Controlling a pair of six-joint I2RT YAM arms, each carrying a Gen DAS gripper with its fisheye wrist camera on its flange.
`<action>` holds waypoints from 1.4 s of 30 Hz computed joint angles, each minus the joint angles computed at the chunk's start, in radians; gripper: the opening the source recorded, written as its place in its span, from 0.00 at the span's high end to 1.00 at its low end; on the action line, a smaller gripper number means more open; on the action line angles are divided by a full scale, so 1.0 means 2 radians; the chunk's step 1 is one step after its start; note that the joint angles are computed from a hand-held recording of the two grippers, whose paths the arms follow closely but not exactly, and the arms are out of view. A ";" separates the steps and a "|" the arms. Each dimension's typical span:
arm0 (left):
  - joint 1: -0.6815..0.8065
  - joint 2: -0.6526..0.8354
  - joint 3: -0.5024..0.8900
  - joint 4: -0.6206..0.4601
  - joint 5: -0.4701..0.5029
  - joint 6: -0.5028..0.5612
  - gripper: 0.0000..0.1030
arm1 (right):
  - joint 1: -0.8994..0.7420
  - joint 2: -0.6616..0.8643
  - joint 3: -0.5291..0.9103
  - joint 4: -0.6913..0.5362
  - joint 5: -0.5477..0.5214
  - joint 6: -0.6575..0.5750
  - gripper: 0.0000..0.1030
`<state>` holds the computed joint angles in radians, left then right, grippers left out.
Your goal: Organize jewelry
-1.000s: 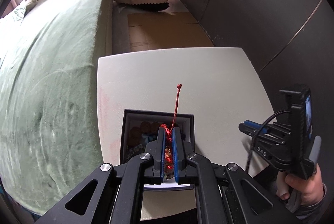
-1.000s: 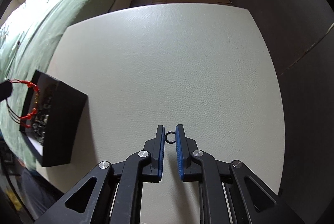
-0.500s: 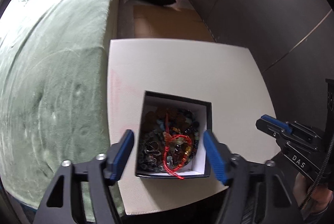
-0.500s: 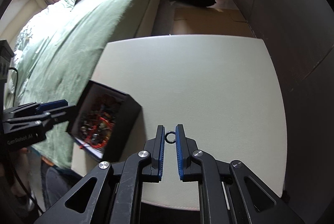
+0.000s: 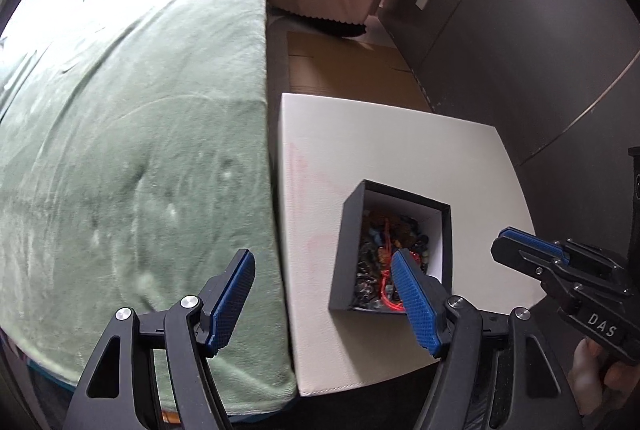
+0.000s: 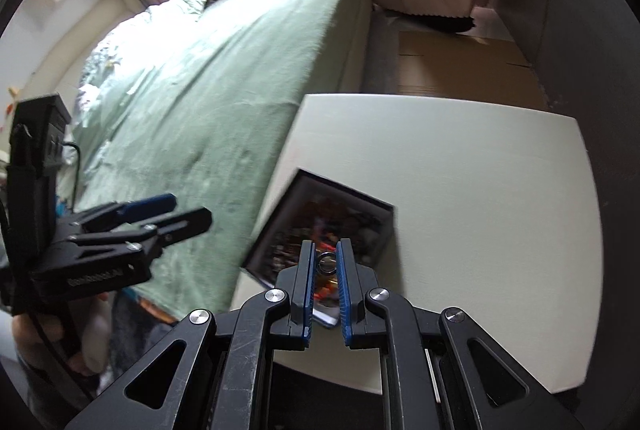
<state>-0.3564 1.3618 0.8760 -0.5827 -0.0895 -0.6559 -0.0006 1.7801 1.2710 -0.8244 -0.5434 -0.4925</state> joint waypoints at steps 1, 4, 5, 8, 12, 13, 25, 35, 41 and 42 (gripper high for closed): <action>0.003 -0.008 -0.004 -0.003 -0.001 0.000 0.30 | 0.002 -0.001 -0.001 0.001 -0.010 0.001 0.88; 0.002 -0.027 -0.011 -0.013 -0.011 -0.006 0.30 | 0.012 -0.006 -0.011 0.014 -0.006 0.023 0.61; -0.002 -0.037 -0.014 -0.017 -0.018 -0.008 0.30 | 0.013 -0.012 -0.020 0.024 -0.002 0.032 0.53; -0.015 -0.053 -0.018 -0.020 -0.031 -0.005 0.29 | 0.006 -0.021 -0.033 0.027 -0.002 0.038 0.53; -0.044 -0.064 -0.015 -0.027 -0.054 -0.024 0.22 | -0.013 -0.043 -0.049 0.029 0.009 0.032 0.49; -0.052 -0.067 -0.012 -0.030 -0.061 -0.030 0.20 | -0.020 -0.048 -0.050 0.025 0.007 0.029 0.46; -0.196 -0.094 0.029 -0.086 -0.181 -0.122 0.07 | -0.137 -0.107 -0.053 -0.034 -0.031 -0.037 0.13; -0.344 -0.076 0.095 -0.190 -0.303 -0.241 0.02 | -0.233 -0.159 -0.054 -0.101 -0.068 -0.117 0.00; -0.433 -0.039 0.155 -0.281 -0.368 -0.331 0.01 | -0.296 -0.180 -0.049 -0.148 -0.092 -0.178 0.00; -0.447 -0.031 0.167 -0.299 -0.378 -0.349 0.00 | -0.308 -0.181 -0.047 -0.158 -0.097 -0.190 0.00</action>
